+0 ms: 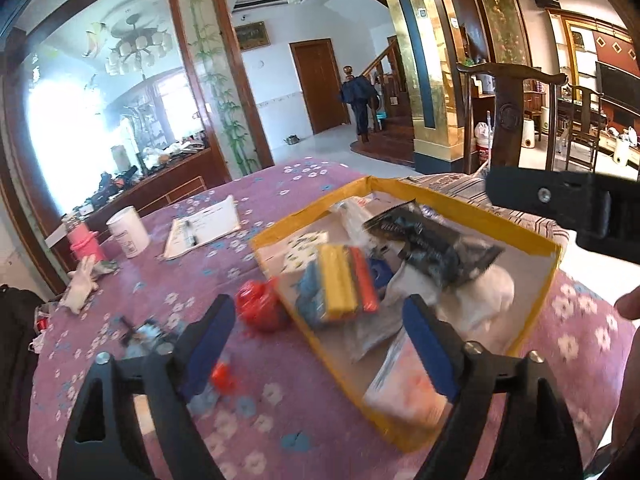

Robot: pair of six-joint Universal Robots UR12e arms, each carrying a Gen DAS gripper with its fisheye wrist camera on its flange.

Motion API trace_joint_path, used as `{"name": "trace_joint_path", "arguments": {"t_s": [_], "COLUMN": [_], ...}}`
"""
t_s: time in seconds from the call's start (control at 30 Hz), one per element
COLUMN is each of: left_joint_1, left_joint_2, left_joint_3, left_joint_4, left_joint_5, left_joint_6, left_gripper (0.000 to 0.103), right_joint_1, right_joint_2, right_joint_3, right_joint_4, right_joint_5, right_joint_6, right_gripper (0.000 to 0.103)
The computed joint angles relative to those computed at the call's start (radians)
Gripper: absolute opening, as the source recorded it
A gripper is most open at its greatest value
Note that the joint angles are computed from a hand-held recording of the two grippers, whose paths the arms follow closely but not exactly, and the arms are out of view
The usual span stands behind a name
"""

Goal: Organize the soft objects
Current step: 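Move both grippers back to the pile on the table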

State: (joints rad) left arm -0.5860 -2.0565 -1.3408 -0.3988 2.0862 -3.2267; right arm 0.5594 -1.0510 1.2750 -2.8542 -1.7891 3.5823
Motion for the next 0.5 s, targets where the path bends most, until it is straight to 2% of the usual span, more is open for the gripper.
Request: {"name": "trace_joint_path", "arguments": {"t_s": [0.1,0.23,0.5], "left_joint_1": [0.003,0.013,0.035], "left_joint_2": [0.039,0.084,0.14], "left_joint_3": [-0.06,-0.124,-0.207], "left_joint_4": [0.017,0.022,0.039], "left_joint_5": [0.004,0.006,0.012], "left_joint_6": [-0.029,-0.075,-0.138], "left_gripper": [0.091,0.091,0.091], "right_joint_1": [0.02,0.035,0.067], "right_joint_2": [-0.01,-0.013,0.016], "right_joint_3": [0.022,0.036,-0.014], "right_joint_4": [-0.004,-0.005,0.022], "right_joint_5": [-0.021,0.009,0.036], "right_joint_6": [-0.013,-0.015,-0.06], "right_gripper": [0.089,0.089,0.089]}}
